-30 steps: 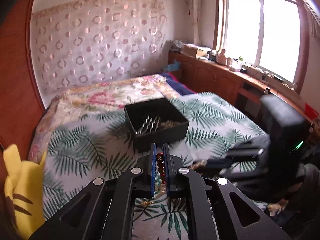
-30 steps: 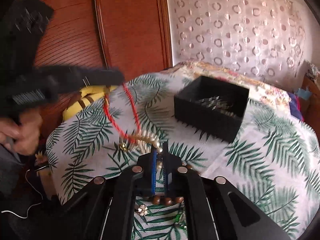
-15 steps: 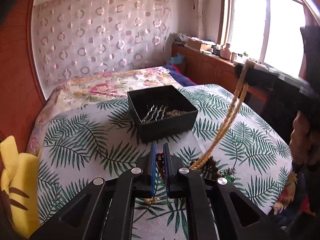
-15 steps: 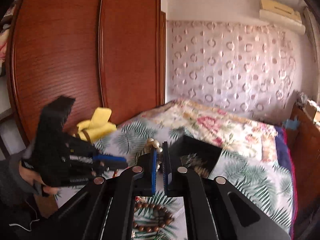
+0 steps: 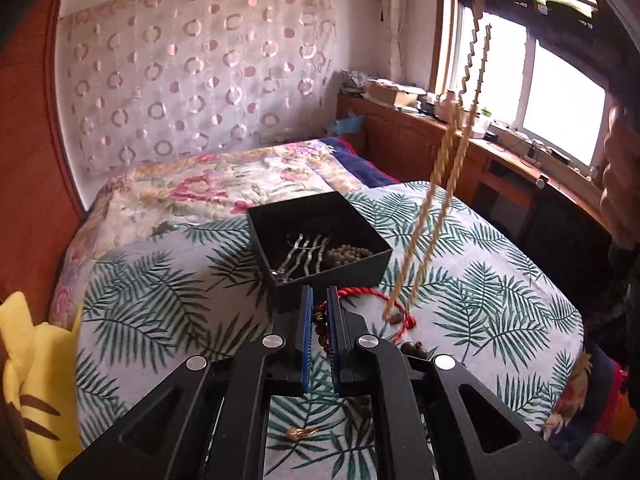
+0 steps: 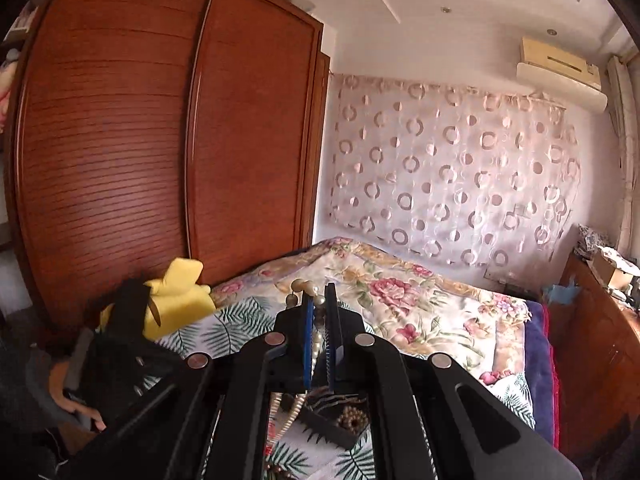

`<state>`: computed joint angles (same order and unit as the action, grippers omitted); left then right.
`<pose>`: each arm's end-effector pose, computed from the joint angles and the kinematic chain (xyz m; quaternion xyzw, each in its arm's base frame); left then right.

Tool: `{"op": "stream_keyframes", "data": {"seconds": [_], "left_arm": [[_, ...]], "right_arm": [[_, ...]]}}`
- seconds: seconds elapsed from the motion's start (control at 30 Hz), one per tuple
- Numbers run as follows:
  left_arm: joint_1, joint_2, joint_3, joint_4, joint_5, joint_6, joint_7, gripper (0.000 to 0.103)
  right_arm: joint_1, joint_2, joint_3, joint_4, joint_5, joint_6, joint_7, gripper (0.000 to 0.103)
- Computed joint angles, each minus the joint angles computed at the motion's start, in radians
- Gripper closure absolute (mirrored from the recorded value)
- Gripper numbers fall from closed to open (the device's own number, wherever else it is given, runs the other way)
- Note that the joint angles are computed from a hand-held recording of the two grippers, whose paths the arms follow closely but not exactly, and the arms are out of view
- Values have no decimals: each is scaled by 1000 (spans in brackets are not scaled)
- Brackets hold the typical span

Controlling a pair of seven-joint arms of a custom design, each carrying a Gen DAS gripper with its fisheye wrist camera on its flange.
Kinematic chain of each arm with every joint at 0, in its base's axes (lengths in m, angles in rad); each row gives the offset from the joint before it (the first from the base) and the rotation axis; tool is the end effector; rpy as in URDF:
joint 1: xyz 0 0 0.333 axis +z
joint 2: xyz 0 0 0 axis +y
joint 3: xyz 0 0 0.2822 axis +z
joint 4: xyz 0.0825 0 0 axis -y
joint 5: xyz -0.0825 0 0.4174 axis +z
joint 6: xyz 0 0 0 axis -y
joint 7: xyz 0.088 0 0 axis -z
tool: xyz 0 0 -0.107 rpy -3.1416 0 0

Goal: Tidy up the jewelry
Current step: 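Carry the red bracelet over the black box with the left gripper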

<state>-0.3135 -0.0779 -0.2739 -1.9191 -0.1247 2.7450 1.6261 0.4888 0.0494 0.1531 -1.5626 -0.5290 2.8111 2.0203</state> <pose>0.5192 -0.3456 0.5897 -0.4355 0.7873 -0.3960 0.1837 0.5061 0.4052 0.7131 -0.7135 0.3882 -0.3302 0.4808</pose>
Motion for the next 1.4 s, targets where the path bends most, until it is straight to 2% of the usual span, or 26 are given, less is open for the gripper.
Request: {"op": "stream_keyframes", "data": {"seconds": [0.2,0.4,0.73,0.83,1.03,1.27,1.37,1.4], "left_arm": [[-5,45,-4,43,34,-12,-19,97],[-6,84,3,109,77,4,-58,97],[-26,216,35,291,205,3,-184,97],[-35,270,45,349,209,-6,-198,97],[-56,378,66,449,204,-46,-215,97],[-73,439,83,491,198,-78,-230,97],[-78,436,89,479,205,-73,-241,87],[-78,429,91,469,207,-68,-244,75]], "right_arm": [[13,35,-4,67,-49,-22,7,97],[34,106,-22,182,-73,-103,-35,97],[52,238,-61,349,-14,-221,-101,97],[59,281,-77,399,1,-256,-120,97],[54,324,-94,421,50,-295,-143,97],[37,354,-95,397,109,-320,-139,97],[33,374,-91,397,137,-332,-136,96],[28,386,-85,404,158,-346,-144,96]]}}
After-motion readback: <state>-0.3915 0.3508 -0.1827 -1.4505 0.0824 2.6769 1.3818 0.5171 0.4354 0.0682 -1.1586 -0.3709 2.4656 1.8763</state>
